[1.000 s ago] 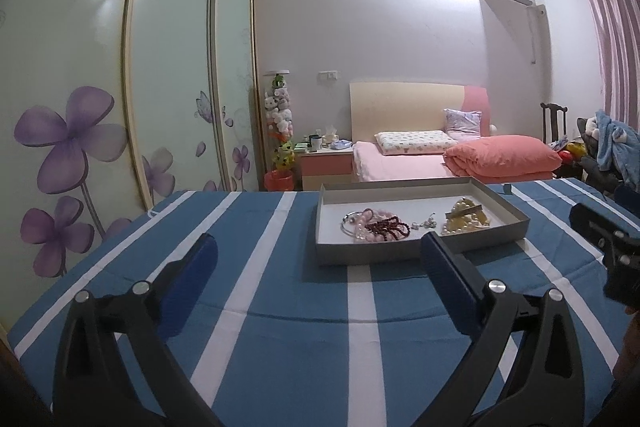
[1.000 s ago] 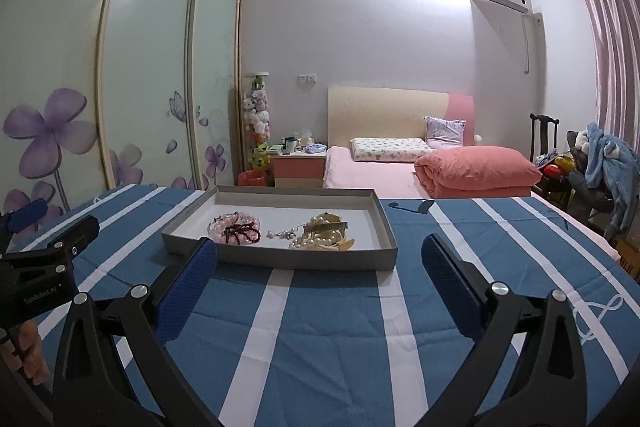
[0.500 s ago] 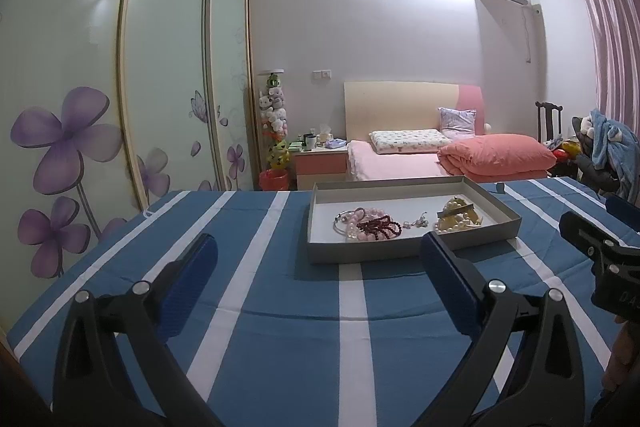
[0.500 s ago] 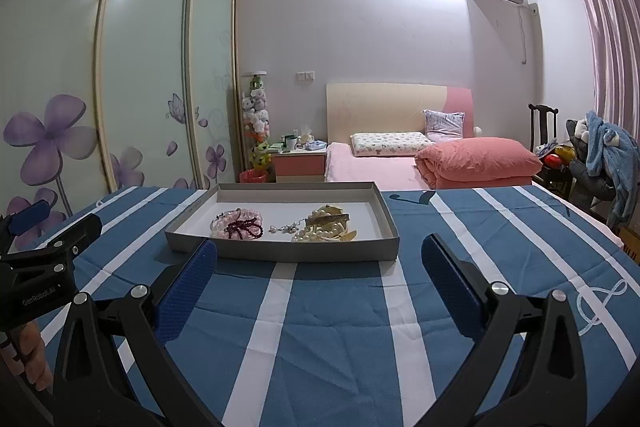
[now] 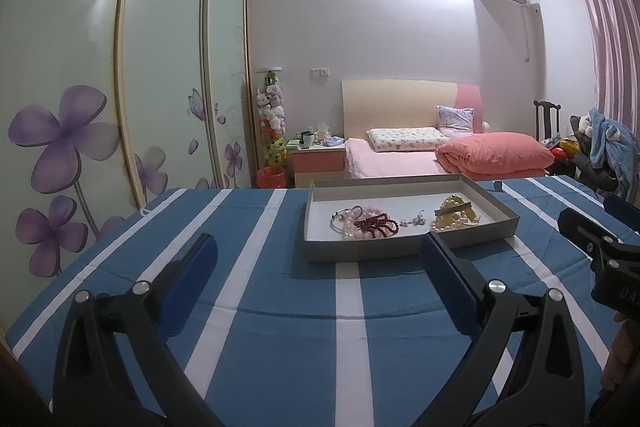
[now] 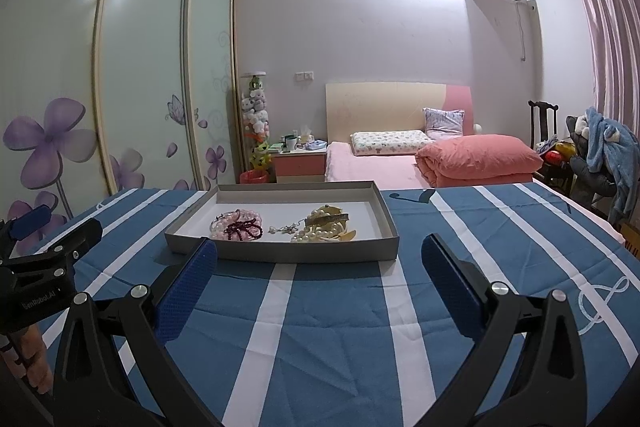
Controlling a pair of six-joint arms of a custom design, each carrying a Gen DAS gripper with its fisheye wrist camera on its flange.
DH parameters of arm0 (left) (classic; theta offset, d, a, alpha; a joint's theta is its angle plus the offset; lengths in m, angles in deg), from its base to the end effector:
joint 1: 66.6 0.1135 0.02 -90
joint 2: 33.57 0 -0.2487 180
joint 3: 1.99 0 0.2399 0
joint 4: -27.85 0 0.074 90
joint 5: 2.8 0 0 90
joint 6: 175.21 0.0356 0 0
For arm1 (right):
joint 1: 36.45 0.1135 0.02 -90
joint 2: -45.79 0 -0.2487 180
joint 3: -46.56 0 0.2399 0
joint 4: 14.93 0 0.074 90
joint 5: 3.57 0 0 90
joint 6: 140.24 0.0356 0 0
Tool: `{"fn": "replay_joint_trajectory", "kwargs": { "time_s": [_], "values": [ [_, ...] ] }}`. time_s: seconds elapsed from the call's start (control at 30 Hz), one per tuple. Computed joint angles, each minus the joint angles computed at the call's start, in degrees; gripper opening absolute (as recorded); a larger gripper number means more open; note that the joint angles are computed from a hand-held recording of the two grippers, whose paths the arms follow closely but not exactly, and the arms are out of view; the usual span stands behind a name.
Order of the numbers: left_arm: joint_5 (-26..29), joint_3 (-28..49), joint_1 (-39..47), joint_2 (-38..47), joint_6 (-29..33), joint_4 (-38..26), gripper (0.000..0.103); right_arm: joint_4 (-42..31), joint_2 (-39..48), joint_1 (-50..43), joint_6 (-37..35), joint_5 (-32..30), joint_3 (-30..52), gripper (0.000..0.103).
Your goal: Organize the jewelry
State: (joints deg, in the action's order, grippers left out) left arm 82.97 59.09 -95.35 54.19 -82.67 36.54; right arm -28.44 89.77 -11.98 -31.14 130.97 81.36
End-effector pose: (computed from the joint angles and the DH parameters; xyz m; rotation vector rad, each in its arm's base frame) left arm 0.2895 -0.1558 0.2205 0.4610 1.8341 -0.2435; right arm 0.1647 0.0475 0.2096 0.4038 1.8116 -0.2385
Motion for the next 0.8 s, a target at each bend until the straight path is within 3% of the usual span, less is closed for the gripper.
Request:
{"fn": "replay_joint_trajectory", "kwargs": {
  "time_s": [0.8],
  "values": [
    [-0.3,0.1,-0.4,0.5,-0.3,0.0,0.099,0.4,0.7,0.0,0.4,-0.3,0.0,0.101]
  ]
}}
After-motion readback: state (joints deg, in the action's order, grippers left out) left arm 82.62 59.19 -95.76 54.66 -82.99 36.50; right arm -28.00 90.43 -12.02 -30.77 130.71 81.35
